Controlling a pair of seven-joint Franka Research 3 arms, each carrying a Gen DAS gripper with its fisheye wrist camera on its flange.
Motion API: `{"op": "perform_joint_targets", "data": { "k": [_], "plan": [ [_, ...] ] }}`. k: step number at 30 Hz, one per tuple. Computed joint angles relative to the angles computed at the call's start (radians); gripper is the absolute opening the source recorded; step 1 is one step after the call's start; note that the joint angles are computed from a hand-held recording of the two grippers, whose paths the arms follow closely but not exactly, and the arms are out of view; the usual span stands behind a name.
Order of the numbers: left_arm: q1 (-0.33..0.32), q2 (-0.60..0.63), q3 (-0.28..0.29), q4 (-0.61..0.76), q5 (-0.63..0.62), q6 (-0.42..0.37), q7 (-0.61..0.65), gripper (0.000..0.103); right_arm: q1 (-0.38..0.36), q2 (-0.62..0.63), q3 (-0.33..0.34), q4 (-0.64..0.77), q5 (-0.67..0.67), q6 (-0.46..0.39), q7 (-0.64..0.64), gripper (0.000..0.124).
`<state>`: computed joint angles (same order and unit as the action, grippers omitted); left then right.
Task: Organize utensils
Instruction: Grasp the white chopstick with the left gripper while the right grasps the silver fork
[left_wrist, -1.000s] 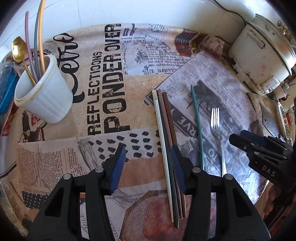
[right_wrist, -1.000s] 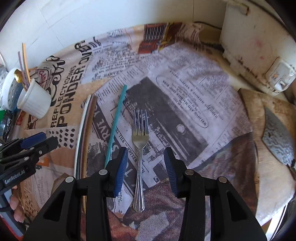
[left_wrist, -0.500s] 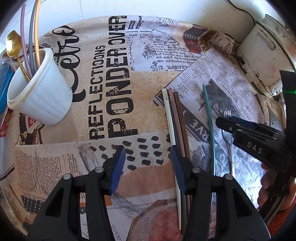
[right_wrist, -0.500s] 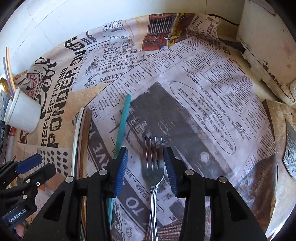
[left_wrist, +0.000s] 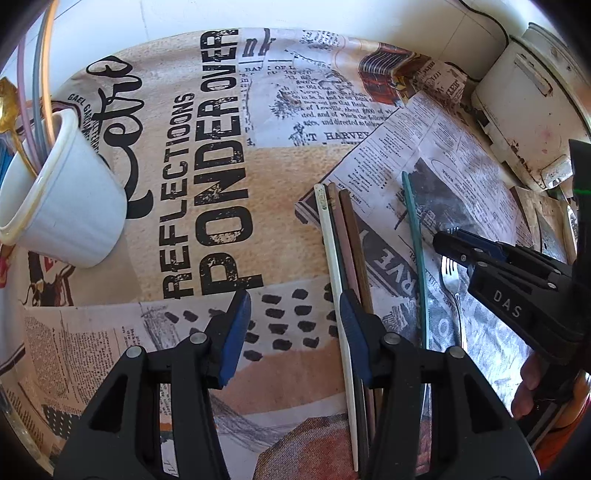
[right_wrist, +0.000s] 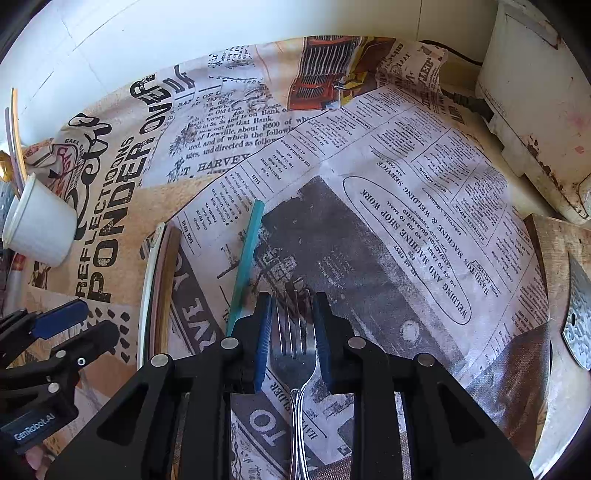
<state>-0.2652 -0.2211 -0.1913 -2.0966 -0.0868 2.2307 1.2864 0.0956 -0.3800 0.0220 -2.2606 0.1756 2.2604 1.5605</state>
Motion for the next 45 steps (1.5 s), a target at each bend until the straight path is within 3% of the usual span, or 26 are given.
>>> {"op": "perform_joint_targets", "data": {
  "k": [4, 8, 12, 21, 23, 33, 39, 45],
  "plan": [
    [-0.002, 0.024, -0.004, 0.016, 0.000, -0.001, 0.000, 0.044, -0.003, -0.028, -0.014, -0.010, 0.022, -0.004, -0.005, 0.020],
    [-0.004, 0.049, -0.004, 0.035, -0.028, -0.013, 0.013, 0.029, -0.012, -0.066, -0.021, -0.024, 0.034, -0.001, -0.017, 0.020],
    [-0.002, 0.062, -0.006, 0.042, -0.052, -0.010, 0.010, 0.026, -0.020, -0.096, -0.029, -0.034, 0.052, -0.001, -0.024, 0.020],
    [0.000, 0.123, -0.030, 0.102, 0.025, -0.007, -0.036, 0.018, -0.030, -0.133, -0.028, -0.045, 0.070, 0.016, -0.031, 0.020],
    [0.003, 0.146, -0.038, 0.127, 0.080, -0.015, -0.079, 0.009, -0.030, -0.140, -0.029, -0.046, 0.073, 0.018, -0.035, 0.021],
    [0.002, 0.174, -0.040, 0.145, 0.113, 0.010, -0.058, 0.007, -0.031, -0.162, -0.037, -0.050, 0.092, 0.026, -0.062, 0.020],
    [0.017, 0.223, -0.030, 0.187, -0.019, 0.042, 0.005, 0.004, -0.027, -0.172, -0.036, -0.052, 0.104, 0.028, -0.074, 0.021],
    [0.028, 0.232, -0.034, 0.208, -0.067, 0.010, 0.018, 0.004, -0.023, -0.190, -0.036, -0.052, 0.117, 0.031, -0.078, 0.020]
  ]
}}
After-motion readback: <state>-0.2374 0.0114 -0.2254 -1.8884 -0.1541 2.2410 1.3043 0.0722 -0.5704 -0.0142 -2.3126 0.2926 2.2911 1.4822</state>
